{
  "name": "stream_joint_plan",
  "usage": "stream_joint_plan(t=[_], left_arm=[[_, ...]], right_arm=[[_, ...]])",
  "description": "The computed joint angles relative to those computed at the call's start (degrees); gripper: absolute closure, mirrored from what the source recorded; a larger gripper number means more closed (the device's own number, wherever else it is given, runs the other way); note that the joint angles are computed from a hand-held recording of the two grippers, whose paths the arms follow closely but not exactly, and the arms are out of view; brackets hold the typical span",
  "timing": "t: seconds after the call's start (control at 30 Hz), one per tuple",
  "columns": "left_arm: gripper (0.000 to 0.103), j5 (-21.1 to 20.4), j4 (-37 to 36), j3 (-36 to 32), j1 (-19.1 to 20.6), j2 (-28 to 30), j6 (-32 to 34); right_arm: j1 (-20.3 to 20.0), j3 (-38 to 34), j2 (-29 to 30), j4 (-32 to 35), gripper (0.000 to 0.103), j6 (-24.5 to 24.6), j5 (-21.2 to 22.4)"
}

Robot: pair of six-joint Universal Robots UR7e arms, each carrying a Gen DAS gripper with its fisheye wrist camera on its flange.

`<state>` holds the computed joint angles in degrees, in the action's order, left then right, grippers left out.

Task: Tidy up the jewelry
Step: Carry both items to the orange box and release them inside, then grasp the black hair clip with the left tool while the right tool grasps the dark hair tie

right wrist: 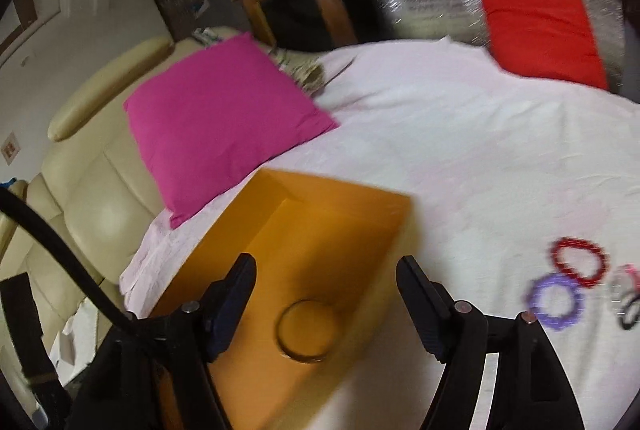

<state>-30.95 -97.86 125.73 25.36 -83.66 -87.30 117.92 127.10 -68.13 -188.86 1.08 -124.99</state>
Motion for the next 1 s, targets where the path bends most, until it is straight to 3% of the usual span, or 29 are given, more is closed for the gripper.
stream_joint_plan(t=[0.17,0.27,0.37,0.43,0.53,0.63,0.73,0.77,1.0], left_arm=[[0.024,7.1,4.7,-1.7,-5.4,5.1,-3.2],[0.019,11.4,4.9,-2.3,-8.6,9.0,-1.6],[0.017,12.3,-4.2,-1.7,-10.1,12.4,6.9],[0.017,10.9,-11.9,-1.4,-10.3,14.8,13.7],[0.017,9.2,-18.0,-1.7,-10.0,17.5,18.7],[0.017,7.2,-24.3,-2.0,-10.0,19.8,23.3],[0.017,5.5,-30.5,-2.2,-9.8,22.3,28.1],[0.017,4.5,-32.9,-2.1,-9.7,23.1,29.8],[0.017,-1.7,-46.5,-3.8,-9.8,29.2,41.1]], right_arm=[[-0.3,5.9,-8.4,-0.7,0.027,-0.2,-4.0],[-1.2,9.5,-15.1,0.8,0.027,0.4,-6.3],[-2.0,12.8,-22.8,3.3,0.027,0.8,-8.6],[-3.1,15.0,-28.1,4.3,0.027,0.5,-9.7],[-6.2,17.9,-36.7,6.5,0.027,0.2,-10.3],[-11.9,20.2,-45.3,8.4,0.027,-0.6,-7.5],[-20.0,22.4,-54.1,10.5,0.027,-1.2,-0.4],[-23.9,22.8,-57.3,12.2,0.027,-1.6,3.6],[-37.2,22.2,-67.1,21.8,0.027,-5.0,15.9]])
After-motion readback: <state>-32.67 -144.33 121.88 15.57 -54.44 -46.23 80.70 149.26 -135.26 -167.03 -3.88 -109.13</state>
